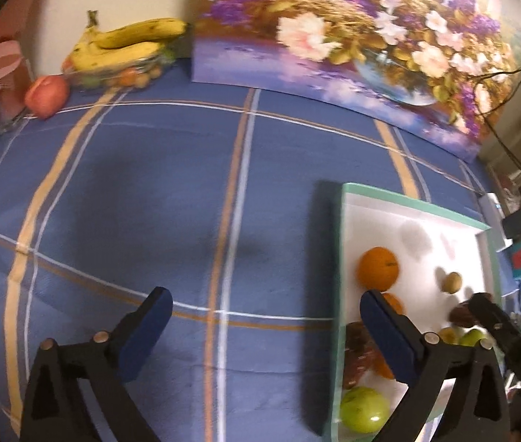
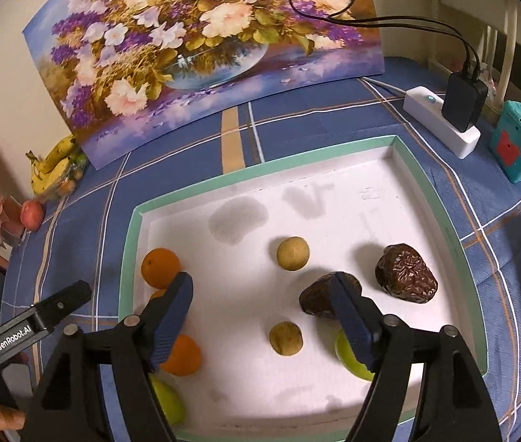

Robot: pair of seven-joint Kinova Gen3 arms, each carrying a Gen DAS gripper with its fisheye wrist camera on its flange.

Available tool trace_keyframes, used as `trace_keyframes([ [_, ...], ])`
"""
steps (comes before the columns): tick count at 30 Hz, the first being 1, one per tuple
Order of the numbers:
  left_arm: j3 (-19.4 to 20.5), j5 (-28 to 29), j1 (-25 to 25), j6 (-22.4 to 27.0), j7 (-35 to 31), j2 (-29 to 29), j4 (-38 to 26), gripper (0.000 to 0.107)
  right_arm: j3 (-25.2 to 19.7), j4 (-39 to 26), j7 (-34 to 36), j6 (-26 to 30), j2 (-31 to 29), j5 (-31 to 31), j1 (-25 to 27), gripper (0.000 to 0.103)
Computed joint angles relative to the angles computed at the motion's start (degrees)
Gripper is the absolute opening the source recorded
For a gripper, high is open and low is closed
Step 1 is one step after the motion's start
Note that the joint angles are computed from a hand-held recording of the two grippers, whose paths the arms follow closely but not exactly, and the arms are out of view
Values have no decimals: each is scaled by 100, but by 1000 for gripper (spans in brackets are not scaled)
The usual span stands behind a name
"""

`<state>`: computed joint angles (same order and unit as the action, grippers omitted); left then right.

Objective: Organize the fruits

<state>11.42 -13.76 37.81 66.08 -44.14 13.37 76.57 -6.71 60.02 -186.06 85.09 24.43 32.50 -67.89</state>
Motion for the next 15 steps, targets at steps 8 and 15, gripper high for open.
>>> trace_keyframes([
  [8,-12,-274,-12,165,306,-209,337,103,62,-343,125,229,206,56,-199,93],
  [15,116,-193,-149,210,222,-514,565,103,171,-729,225,556,431,103,-487,93],
])
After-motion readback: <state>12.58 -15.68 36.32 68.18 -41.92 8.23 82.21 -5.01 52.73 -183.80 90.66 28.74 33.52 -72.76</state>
